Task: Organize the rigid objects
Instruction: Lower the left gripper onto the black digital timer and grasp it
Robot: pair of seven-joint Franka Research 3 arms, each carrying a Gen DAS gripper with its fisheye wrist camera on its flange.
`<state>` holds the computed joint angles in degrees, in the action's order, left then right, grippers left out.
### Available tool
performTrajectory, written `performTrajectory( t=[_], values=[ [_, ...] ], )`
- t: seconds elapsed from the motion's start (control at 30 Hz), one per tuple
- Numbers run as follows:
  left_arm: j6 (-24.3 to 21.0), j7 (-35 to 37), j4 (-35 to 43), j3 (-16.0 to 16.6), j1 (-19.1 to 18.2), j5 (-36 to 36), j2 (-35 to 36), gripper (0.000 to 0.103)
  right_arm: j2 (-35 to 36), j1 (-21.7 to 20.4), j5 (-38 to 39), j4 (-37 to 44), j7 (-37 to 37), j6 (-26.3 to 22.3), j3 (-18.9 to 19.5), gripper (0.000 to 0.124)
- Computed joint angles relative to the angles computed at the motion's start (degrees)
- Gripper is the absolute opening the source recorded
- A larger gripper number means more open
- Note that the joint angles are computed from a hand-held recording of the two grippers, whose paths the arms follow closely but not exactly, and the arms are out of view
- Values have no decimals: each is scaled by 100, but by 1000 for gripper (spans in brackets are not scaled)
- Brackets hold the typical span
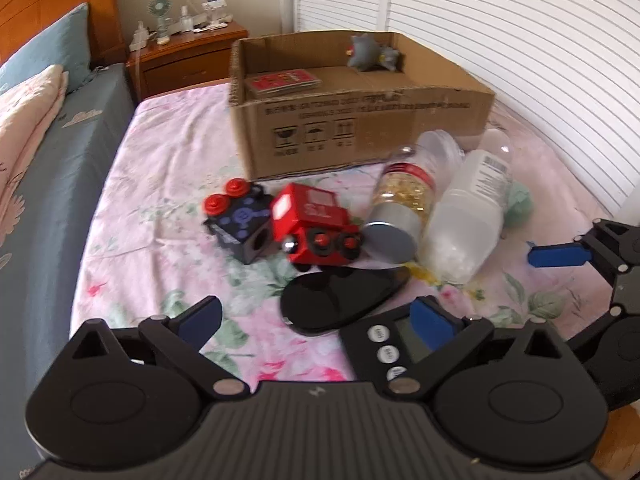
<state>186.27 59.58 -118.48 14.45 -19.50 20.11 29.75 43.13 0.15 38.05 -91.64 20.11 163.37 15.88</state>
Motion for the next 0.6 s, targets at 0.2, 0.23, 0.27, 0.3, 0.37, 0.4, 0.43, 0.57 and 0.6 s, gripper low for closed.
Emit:
performTrajectory(
  t=[0.2, 0.23, 0.27, 0.3, 0.37, 0.4, 0.43, 0.57, 0.6],
  values=[
    [-64, 428, 263, -1050, 846, 152, 167, 101, 22, -127, 58, 7, 148, 161, -63, 103],
    [-101, 507, 313, -1135, 895, 157, 214, 101, 29, -169, 69, 8, 145, 189, -52, 103],
    [-74, 506, 343, -1021, 763, 192, 255, 102, 23, -178, 68, -16, 171, 255, -73, 103],
    [21, 465, 347, -722, 460, 195, 299, 102, 25, -214, 70, -20, 183, 260, -62, 103],
    [68, 459, 358, -504, 228, 142, 342, 102, 36, -301, 110, -37, 147, 313, 8, 103],
    [51, 464, 346, -415, 134, 124, 341, 102, 38, -312, 114, -40, 166, 333, 11, 103],
    [68, 471, 308, -305, 26, 121, 333, 102, 45, -314, 109, -36, 186, 352, 10, 103],
    [255, 576, 26, 428, -655, 54, 313, 102, 105, -339, 74, 33, 225, 394, 37, 103],
    [221, 637, -51, 344, -564, 31, 256, 102, 123, -323, 55, 62, 262, 400, 22, 103]
  ],
)
